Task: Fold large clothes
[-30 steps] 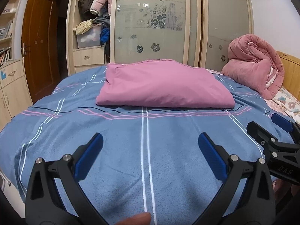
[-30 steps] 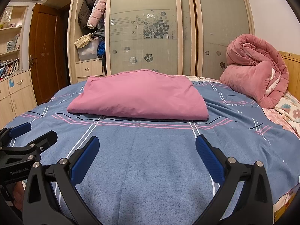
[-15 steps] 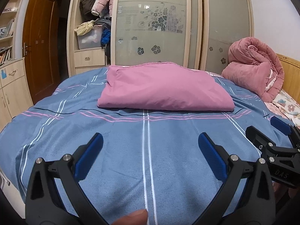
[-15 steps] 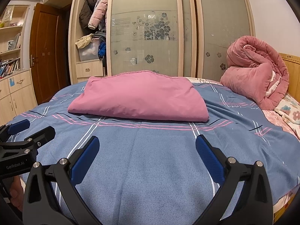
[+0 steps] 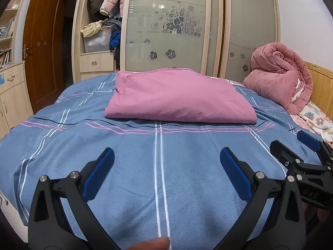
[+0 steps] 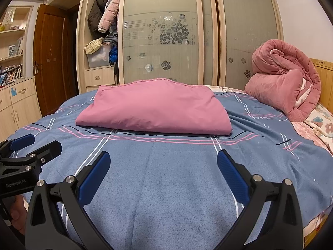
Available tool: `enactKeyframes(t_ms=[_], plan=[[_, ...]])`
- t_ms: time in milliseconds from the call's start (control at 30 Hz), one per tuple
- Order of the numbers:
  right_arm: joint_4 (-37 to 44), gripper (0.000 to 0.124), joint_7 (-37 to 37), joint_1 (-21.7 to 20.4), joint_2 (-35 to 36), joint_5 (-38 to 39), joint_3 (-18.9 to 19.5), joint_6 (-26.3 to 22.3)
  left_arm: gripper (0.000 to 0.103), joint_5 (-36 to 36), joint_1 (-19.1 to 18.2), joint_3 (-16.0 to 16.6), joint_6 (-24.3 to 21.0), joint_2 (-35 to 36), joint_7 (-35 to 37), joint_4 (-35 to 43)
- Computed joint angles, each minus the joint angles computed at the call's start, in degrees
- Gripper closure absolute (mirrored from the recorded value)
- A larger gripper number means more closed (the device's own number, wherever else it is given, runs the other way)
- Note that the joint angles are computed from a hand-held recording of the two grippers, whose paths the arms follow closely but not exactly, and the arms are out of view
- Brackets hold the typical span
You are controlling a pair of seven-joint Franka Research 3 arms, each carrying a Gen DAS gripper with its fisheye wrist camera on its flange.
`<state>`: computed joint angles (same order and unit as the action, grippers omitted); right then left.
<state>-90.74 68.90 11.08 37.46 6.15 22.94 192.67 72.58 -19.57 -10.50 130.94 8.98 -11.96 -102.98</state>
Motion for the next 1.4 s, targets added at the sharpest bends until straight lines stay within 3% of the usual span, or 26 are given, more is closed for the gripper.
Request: enactKeyframes(t_ms=[1400], plan=[[-0.15,0.022,0.18,0.25,-0.07,-0.29,-0.24,0.03,0.002,-0.87,-0.10,-0.06,-0.64,0.03,1.96,0.13]])
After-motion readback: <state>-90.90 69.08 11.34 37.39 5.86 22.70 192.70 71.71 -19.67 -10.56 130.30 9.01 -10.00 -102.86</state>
